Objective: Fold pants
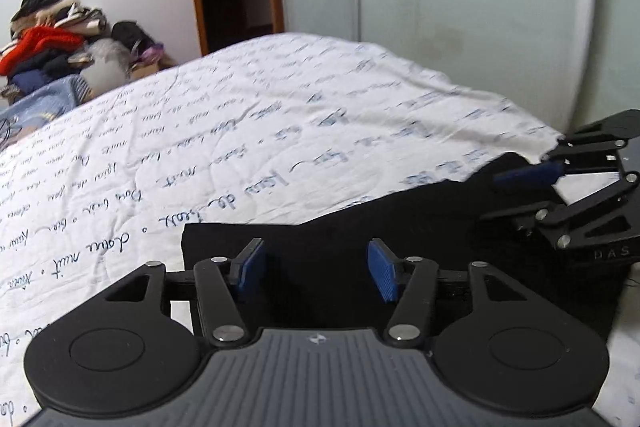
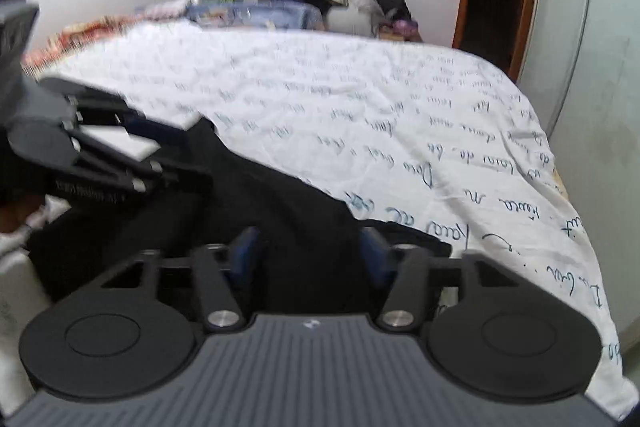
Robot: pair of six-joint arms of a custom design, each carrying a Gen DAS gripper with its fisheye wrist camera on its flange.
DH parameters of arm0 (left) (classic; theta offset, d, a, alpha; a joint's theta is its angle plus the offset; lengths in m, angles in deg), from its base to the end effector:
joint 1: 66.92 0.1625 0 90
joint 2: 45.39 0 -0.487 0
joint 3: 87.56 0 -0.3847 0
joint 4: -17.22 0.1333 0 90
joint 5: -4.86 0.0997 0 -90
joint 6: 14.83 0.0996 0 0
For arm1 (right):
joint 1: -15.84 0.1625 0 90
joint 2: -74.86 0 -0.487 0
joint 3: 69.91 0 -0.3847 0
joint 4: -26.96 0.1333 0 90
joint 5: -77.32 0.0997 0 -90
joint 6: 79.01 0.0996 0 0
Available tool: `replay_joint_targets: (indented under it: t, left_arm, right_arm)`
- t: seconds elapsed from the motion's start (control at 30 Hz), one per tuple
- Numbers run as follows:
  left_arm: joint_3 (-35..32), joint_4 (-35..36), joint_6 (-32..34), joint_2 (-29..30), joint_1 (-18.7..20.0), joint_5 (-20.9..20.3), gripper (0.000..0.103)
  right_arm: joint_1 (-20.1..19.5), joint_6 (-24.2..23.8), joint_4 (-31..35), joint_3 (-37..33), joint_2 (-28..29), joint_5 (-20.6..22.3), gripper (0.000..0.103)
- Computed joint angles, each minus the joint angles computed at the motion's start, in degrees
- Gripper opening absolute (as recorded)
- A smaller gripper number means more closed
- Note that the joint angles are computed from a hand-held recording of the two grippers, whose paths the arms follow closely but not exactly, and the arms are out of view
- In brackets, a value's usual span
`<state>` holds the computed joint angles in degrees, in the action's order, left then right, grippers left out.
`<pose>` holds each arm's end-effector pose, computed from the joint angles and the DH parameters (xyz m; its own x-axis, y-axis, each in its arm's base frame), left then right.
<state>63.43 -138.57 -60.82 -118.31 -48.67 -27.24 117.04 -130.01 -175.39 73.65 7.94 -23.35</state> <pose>-0.2250 -0.3034 0.1787 -0.6642 0.1698 -0.7281 0.6481 0.6162 -0.4476 0.1938 -0.3876 0.2149 -0.4973 -0.6724 0.5482 -0.8647 0.4353 -0.2505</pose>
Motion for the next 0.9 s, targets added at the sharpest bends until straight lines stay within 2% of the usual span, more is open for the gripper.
replay_joint_targets:
  t: [0.03, 0.17, 0.23, 0.3, 0.33, 0.37, 0.43, 0.5, 0.57, 0.6, 0.7, 0.73, 0.77, 0.83, 0.87, 0.9]
  left_arm:
    - [-0.57, -0.21, 0.11, 0.64, 1.57, -0.07, 0.056]
    - [-2.21, -0.16, -1.47, 1.63, 5.54, -0.06, 0.056]
    - [-2.58, 4.01, -5.69, 0.29, 4.56, 0.74, 0.055]
    - [-2.73, 11.5, -11.09, -1.71, 2.04, 1.95, 0.056]
    - [-2.86, 15.52, -13.93, -2.46, 0.81, 2.43, 0.056]
    - [-3.03, 18.88, -16.51, -2.95, -0.11, 2.61, 0.056]
    - [-3.38, 22.56, -19.63, -3.64, -1.18, 1.99, 0.056]
    - [-3.67, 23.9, -21.69, -3.6, -1.69, 1.07, 0.057]
    - [-4.0, 25.34, -23.62, -3.08, -2.34, 0.77, 0.061]
    - [-4.23, 26.35, -24.61, -2.73, -2.61, 0.73, 0.064]
    - [-4.76, 28.99, -27.06, -2.16, -3.31, 0.32, 0.066]
    - [-4.77, 29.3, -27.61, -2.12, -3.49, 0.04, 0.066]
    - [-4.78, 29.51, -28.06, -2.08, -3.61, -0.22, 0.066]
    - [-4.7, 29.83, -28.64, -1.95, -3.78, -0.65, 0.066]
    - [-4.72, 30.13, -28.9, -1.78, -3.78, -0.76, 0.068]
    - [-4.76, 30.49, -29.15, -1.63, -3.77, -0.8, 0.069]
  right_arm:
    - [-0.17, -0.17, -0.31, -0.68, 0.9, -1.09, 0.032]
    - [-2.73, 2.3, 1.11, -2.95, 2.15, 0.06, 0.032]
    - [-2.93, 4.06, 1.81, -3.61, 2.21, 0.47, 0.032]
    - [-2.1, 4.55, -1.16, -2.08, 2.0, 0.04, 0.035]
    - [-1.78, 5.25, -2.86, -1.2, 1.67, 0.21, 0.049]
    - [-1.53, 5.77, -4.92, -0.17, 1.26, 0.51, 0.074]
    - [-1.13, 7.31, -12.11, 2.4, 1.41, 1.54, 0.103]
    - [-0.93, 11.0, -18.3, 4.73, 1.45, 3.34, 0.103]
    - [-0.15, 17.21, -16.03, 5.07, -0.45, 3.36, 0.103]
    - [0.8, 20.55, -15.09, 4.92, -0.78, 1.87, 0.103]
    - [5.69, 27.85, -13.25, 3.4, 1.01, -8.85, 0.103]
    - [6.19, 28.28, -12.71, 3.19, 1.59, -10.05, 0.103]
    - [5.82, 27.82, -11.01, 3.15, 1.5, -9.18, 0.103]
    - [3.62, 25.85, -4.62, 3.02, 0.08, -4.31, 0.103]
    - [2.9, 24.97, -3.06, 2.83, 0.31, -3.2, 0.103]
    - [3.0, 24.0, -3.9, 2.7, 1.48, -4.5, 0.103]
